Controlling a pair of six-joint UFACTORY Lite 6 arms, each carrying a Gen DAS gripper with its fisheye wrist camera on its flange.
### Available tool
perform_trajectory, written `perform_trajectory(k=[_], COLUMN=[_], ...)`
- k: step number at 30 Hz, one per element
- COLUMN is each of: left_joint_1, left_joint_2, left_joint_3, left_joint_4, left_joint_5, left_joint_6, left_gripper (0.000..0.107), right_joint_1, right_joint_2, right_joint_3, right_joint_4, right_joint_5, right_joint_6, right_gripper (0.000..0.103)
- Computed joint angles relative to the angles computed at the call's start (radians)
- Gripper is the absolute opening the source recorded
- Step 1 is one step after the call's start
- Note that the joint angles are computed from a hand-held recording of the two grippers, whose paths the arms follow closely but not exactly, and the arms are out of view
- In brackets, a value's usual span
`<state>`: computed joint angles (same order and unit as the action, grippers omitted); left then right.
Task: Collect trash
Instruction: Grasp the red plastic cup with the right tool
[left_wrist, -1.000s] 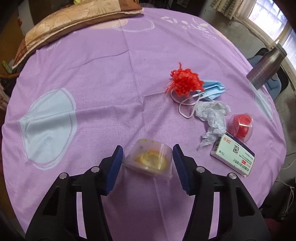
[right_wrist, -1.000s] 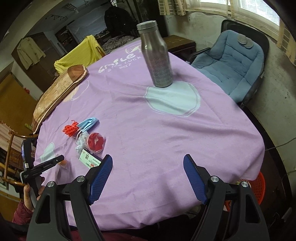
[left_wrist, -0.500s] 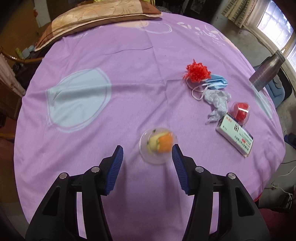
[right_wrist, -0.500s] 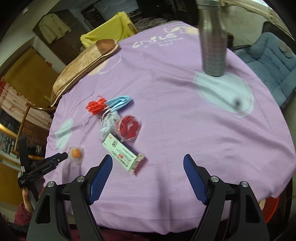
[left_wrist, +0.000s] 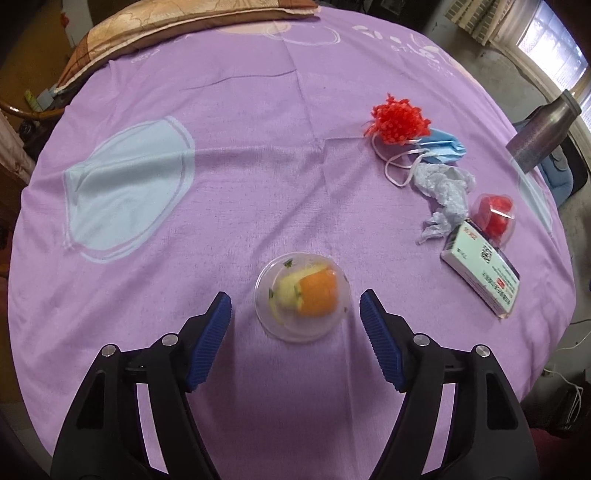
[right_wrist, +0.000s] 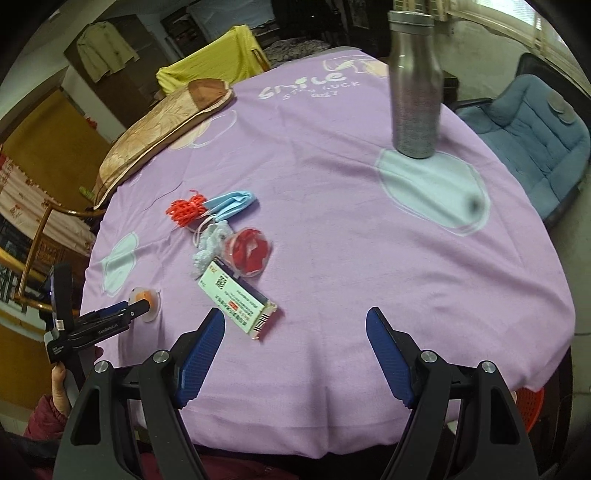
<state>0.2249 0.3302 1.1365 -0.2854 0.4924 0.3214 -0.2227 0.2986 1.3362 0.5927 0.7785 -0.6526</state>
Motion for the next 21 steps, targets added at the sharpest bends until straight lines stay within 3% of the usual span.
perform_trajectory(k=[3, 6, 13, 21], left_joint_1=[0.012, 0.014, 0.095, 0.249], left_joint_2=[0.017, -0.030, -0.155, -0.333], left_joint_3=[0.006, -0.026, -0.075, -0.180], left_joint_4=[-0.044, -0.024, -0.033, 0.029], left_joint_5=[0.001, -0.025, 0.017, 0.075], left_joint_6=[0.051, 0.054, 0.060, 0.019], left_gripper=[0.054, 0.054, 0.054, 0.054], right_joint_1=[-0.013, -0.010, 0.075, 0.204], right_joint_2=[-0.005, 0.013, 0.114, 0.333], right_joint_3=[-0.014, -0.008, 0.073, 0.304], right_joint_4=[-0.011, -0.008, 0.016, 0.012], right_joint_5=[-0.004, -0.001, 0.012, 0.026], right_joint_6=[0.014, 0.014, 0.002, 0.029], right_gripper=[0.078, 0.078, 0.078, 0.078])
